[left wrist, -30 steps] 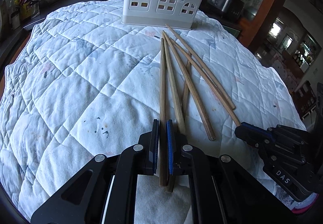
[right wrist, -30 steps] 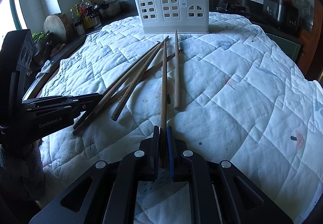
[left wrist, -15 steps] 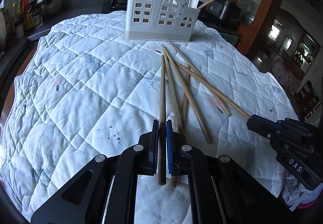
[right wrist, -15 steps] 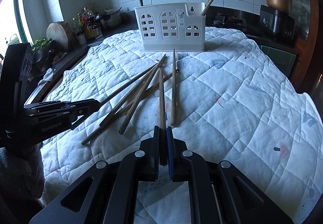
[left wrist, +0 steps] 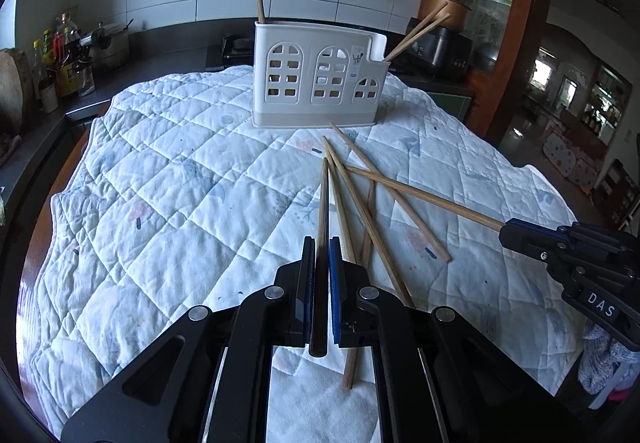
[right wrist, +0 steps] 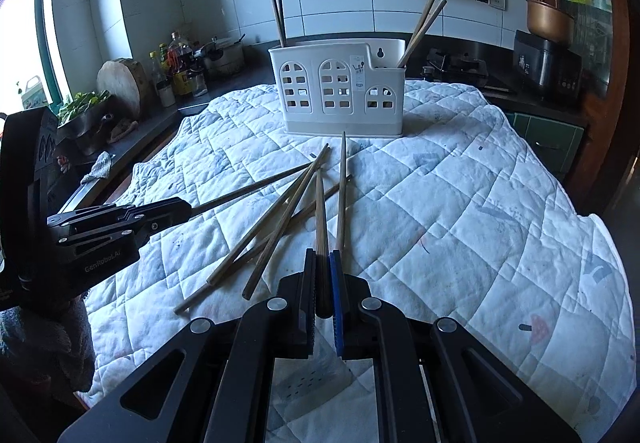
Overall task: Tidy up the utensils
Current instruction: 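Hold the chopsticks in both tools and begin lifting them off the cloth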
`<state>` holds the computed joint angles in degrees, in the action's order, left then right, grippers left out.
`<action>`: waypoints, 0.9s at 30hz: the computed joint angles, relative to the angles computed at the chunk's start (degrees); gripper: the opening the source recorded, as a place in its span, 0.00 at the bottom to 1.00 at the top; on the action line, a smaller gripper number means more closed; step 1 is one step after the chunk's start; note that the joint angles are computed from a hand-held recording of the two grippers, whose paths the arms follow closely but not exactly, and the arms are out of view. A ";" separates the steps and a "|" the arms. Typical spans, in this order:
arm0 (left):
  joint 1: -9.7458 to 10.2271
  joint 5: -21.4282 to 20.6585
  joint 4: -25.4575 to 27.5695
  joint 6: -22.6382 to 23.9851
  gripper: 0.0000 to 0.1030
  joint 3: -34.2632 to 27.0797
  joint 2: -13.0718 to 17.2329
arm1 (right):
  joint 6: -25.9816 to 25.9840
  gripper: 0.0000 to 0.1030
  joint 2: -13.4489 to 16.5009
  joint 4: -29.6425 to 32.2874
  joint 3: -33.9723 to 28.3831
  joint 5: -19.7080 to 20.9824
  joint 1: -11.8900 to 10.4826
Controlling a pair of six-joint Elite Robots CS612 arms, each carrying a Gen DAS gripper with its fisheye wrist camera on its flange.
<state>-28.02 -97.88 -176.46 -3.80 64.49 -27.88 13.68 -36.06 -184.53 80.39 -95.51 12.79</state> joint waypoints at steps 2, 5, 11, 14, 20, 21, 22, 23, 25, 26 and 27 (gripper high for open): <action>-0.04 0.24 -0.86 0.58 0.05 0.06 0.01 | -0.17 0.07 -0.07 -0.30 -0.08 -0.11 -0.03; 0.01 0.23 -2.01 1.10 0.05 0.03 0.09 | -0.23 0.07 -0.18 -0.74 -0.07 -0.17 -0.11; 0.17 -1.19 -0.43 1.41 0.05 -0.40 0.56 | -0.08 0.06 -0.20 -0.64 -0.17 -0.08 -0.13; 0.31 -2.46 2.12 1.11 0.05 -0.75 0.90 | 0.05 0.06 -0.17 -0.30 -0.26 0.01 -0.07; 0.31 -2.91 7.18 1.06 0.09 -1.52 1.37 | 0.28 0.06 -0.03 -0.05 -0.42 0.12 -0.06; 0.31 -2.96 7.95 1.20 0.09 -1.74 1.49 | 0.32 0.06 -0.04 0.02 -0.42 0.24 -0.09; 0.31 -2.87 8.56 1.01 0.09 -1.90 1.60 | 0.33 0.06 0.02 0.03 -0.41 0.29 -0.10; 0.31 -2.71 8.61 0.84 0.09 -1.98 1.70 | 0.30 0.06 0.05 0.03 -0.41 0.23 -0.06; 0.33 -2.24 8.83 0.36 0.09 -2.11 1.75 | 0.31 0.06 0.09 0.09 -0.40 0.30 -0.06; 0.41 -2.46 9.03 0.16 0.09 -2.21 1.78 | 0.33 0.07 0.12 0.11 -0.42 0.29 -0.05; 0.42 -2.23 9.40 0.12 0.09 -2.33 1.83 | 0.34 0.07 0.13 0.09 -0.40 0.35 -0.07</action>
